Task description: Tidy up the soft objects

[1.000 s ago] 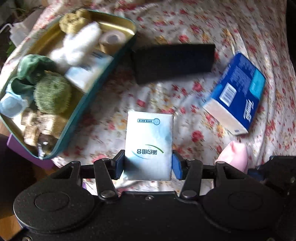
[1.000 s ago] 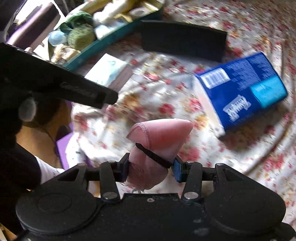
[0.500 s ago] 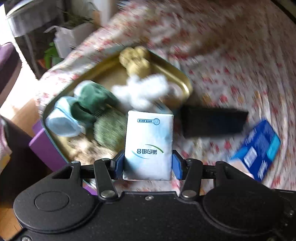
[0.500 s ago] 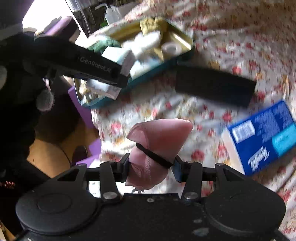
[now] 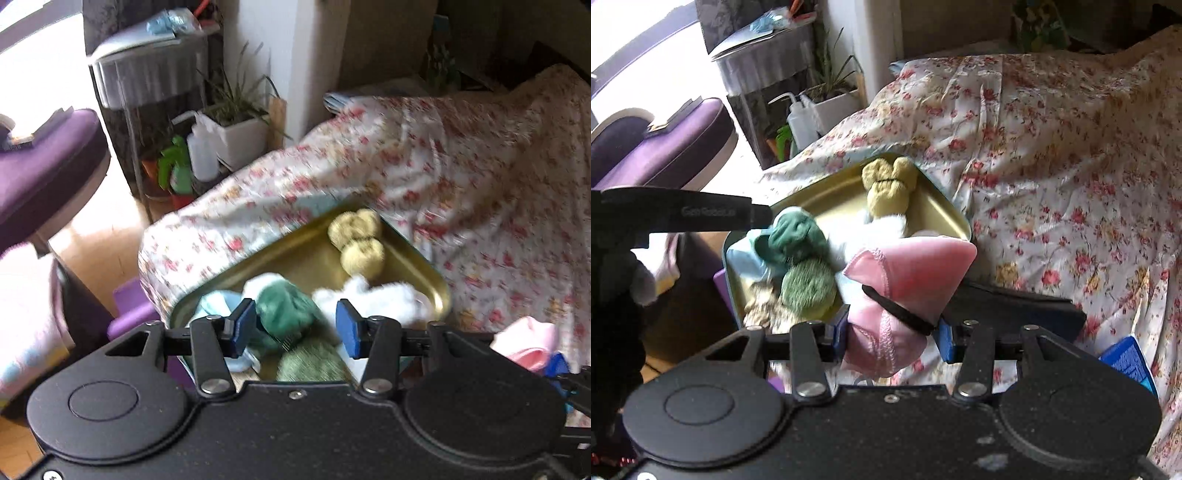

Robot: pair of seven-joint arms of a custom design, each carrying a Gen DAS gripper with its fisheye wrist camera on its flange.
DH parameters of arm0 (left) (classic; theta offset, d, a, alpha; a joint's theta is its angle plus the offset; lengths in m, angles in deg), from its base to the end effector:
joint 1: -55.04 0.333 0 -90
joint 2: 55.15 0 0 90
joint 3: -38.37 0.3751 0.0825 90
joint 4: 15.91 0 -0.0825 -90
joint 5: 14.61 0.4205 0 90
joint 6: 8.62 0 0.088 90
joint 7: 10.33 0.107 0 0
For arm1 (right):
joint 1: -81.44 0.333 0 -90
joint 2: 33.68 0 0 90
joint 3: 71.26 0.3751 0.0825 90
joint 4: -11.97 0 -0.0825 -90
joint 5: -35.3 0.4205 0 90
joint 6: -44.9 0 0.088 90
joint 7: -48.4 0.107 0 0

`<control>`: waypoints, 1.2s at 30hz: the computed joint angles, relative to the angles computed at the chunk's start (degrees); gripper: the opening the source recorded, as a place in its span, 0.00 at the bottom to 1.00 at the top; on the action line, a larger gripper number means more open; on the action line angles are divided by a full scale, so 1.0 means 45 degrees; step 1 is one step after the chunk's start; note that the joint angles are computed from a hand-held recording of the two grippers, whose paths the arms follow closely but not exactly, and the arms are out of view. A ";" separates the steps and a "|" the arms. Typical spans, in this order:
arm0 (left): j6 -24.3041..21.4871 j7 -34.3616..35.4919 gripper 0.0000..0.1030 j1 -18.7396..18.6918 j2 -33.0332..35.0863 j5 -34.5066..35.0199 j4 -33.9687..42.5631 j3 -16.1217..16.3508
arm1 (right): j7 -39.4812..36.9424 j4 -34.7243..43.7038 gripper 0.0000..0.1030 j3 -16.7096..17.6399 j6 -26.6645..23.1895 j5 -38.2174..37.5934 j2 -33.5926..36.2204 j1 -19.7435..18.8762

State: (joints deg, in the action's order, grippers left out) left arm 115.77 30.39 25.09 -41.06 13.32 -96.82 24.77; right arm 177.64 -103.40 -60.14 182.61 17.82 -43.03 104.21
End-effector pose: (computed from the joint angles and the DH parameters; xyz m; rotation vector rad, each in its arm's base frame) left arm 0.5547 -0.4680 0.6799 -1.8306 1.9212 -0.7166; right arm 0.4778 0.3280 0.6334 -1.9151 1.7643 -0.4967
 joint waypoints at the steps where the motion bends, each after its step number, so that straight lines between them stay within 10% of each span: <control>1: -0.0109 -0.0037 0.44 -0.0071 0.0073 0.0317 0.0076 0.0069 | 0.0088 -0.0025 0.44 0.0000 0.0105 0.0010 -0.0003 -0.0004; 24: -0.0394 0.1064 0.37 0.0099 0.0089 -0.0425 -0.0206 -0.0016 | 0.1115 -0.0373 0.44 -0.0185 0.0848 -0.0613 0.0451 -0.0049; 36: 0.0500 0.2340 0.52 0.0549 -0.1294 -0.0590 -0.2338 -0.0347 | 0.1410 -0.1685 0.44 -0.0006 0.1581 -0.0674 -0.0607 -0.0222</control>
